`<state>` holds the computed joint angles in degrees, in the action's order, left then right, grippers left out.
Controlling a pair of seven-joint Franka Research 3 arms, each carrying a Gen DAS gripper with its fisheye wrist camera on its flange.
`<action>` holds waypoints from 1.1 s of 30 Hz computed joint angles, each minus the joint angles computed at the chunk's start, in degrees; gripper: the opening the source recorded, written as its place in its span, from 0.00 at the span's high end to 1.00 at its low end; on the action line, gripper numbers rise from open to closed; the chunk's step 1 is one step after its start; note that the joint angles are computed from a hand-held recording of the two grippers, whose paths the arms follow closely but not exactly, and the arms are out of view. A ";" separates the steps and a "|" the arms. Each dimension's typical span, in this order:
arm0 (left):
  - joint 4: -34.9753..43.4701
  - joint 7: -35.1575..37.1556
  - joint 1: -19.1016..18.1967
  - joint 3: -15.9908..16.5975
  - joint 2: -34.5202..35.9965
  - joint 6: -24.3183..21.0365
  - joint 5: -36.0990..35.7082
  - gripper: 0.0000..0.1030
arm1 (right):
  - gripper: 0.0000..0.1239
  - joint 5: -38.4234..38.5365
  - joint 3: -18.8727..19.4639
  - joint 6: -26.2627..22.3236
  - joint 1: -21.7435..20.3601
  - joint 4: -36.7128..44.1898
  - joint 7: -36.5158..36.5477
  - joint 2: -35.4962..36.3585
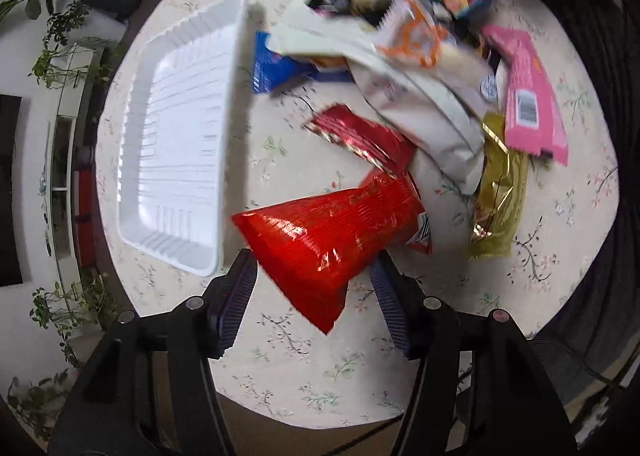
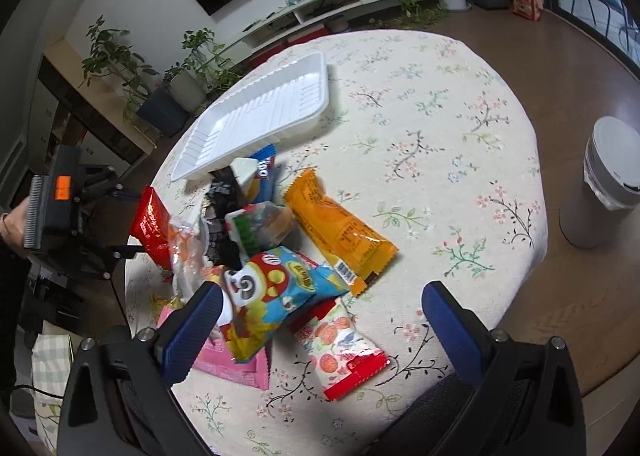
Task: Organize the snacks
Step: 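Reach the left tool to the red chip bag while the right tool approaches the panda-print bag, then close the left tool on the red chip bag while the right tool grasps the panda-print bag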
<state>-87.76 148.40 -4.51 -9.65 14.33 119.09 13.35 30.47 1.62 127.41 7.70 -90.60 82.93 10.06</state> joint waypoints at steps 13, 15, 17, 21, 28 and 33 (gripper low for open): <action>-8.47 -59.72 -0.28 2.39 -2.76 6.10 -4.27 0.20 | 0.17 1.03 0.63 1.34 0.09 1.71 -1.13 1.90; -9.74 -66.69 -0.55 2.13 -3.28 7.42 -3.93 0.21 | 0.17 0.31 0.65 1.84 0.41 1.88 -1.34 1.73; -9.54 -70.98 -1.43 1.79 -3.25 8.99 -0.63 0.21 | 0.17 1.01 0.68 2.11 0.24 1.89 -1.95 1.46; -4.74 -77.37 -2.59 1.51 -1.38 6.92 1.82 0.21 | 0.17 -1.92 0.19 3.34 0.71 1.64 -1.74 0.92; -4.31 -83.04 -1.99 2.28 2.16 4.78 4.69 0.21 | 0.25 -3.06 1.03 1.93 0.74 1.87 -13.36 0.28; -3.38 -83.14 -2.80 2.64 3.92 3.72 9.21 0.21 | 0.36 -8.29 1.35 -2.25 2.14 3.83 -23.04 1.03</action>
<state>-91.14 65.26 -7.30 -7.01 18.25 122.81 22.56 22.18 2.97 125.16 9.84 -86.76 59.90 11.09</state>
